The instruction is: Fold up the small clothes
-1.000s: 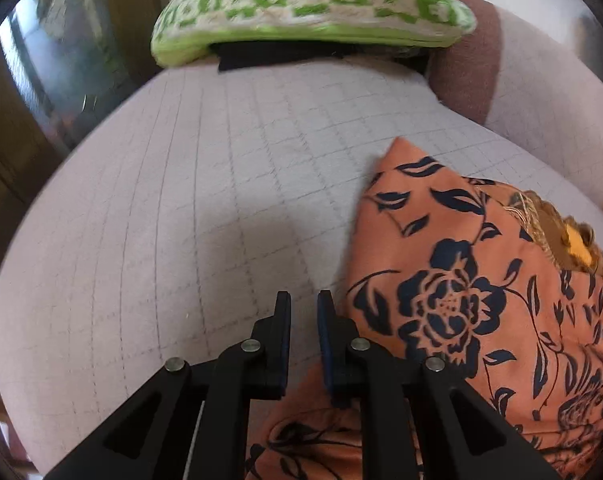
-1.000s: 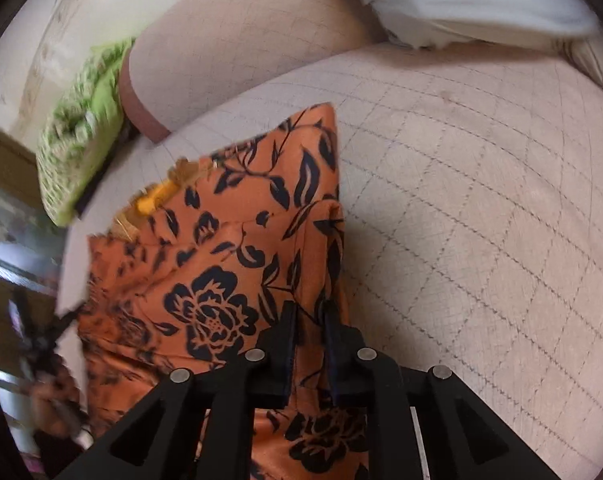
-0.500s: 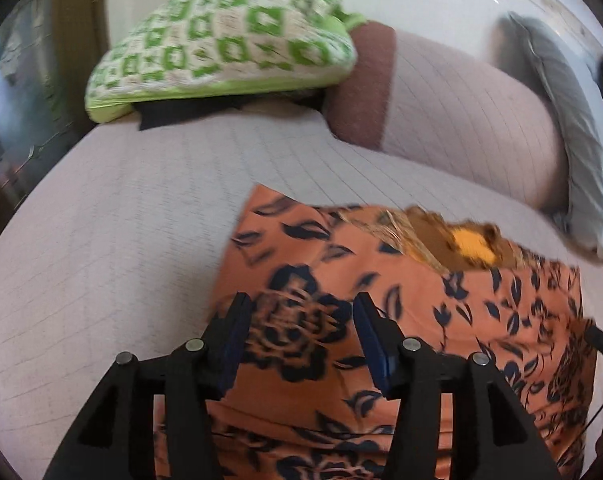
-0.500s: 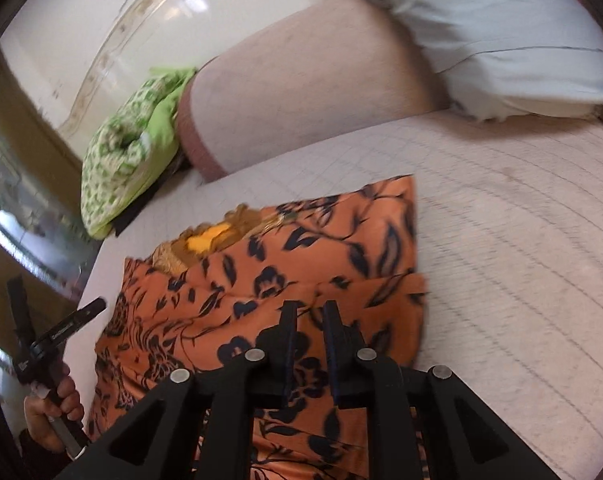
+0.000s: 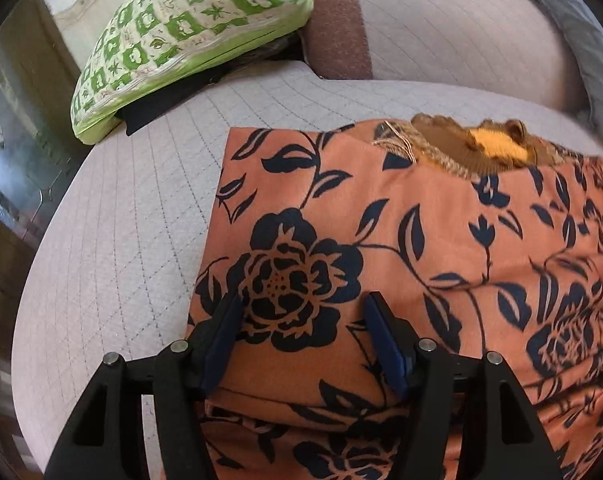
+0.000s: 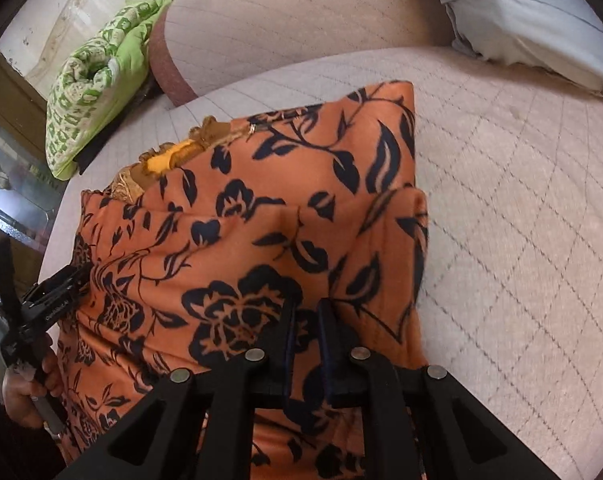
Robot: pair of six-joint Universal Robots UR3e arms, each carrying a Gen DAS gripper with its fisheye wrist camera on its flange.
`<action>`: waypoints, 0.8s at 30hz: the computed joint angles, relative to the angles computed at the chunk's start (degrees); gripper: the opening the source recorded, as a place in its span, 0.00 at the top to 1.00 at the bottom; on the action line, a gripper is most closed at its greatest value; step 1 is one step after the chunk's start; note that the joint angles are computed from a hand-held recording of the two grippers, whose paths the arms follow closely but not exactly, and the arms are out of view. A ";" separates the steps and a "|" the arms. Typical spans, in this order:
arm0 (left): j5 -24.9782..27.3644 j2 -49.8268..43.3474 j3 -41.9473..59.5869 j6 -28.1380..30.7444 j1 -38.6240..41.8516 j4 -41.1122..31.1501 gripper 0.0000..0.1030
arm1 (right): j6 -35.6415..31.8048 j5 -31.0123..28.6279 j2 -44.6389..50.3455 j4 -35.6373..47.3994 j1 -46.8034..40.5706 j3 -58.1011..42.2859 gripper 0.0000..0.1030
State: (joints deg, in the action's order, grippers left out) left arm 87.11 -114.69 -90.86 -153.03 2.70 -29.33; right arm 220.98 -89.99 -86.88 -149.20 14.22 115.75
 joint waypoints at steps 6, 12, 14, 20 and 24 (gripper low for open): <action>-2.75 5.05 -3.87 -1.21 1.68 -0.12 0.36 | -0.27 -2.97 -2.83 1.48 2.50 1.63 0.87; -4.29 19.91 -17.59 1.06 4.03 9.34 0.35 | 2.17 -13.39 -6.97 -1.67 11.61 1.70 0.86; -6.39 25.95 -21.09 1.84 6.28 8.82 0.35 | 4.15 -17.21 -7.89 -2.45 15.24 0.67 0.86; -15.00 43.34 -26.56 4.84 15.99 -1.33 0.32 | 10.04 -27.44 -8.65 -2.24 26.35 -3.85 0.86; -22.55 54.88 -25.99 10.19 24.14 -16.50 0.31 | 17.45 -35.32 -9.81 0.95 35.91 -5.88 0.86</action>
State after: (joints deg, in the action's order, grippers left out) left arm 64.56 -59.82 -116.86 -142.84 26.84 -45.83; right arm 238.43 -125.31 -96.69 -148.24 50.13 109.88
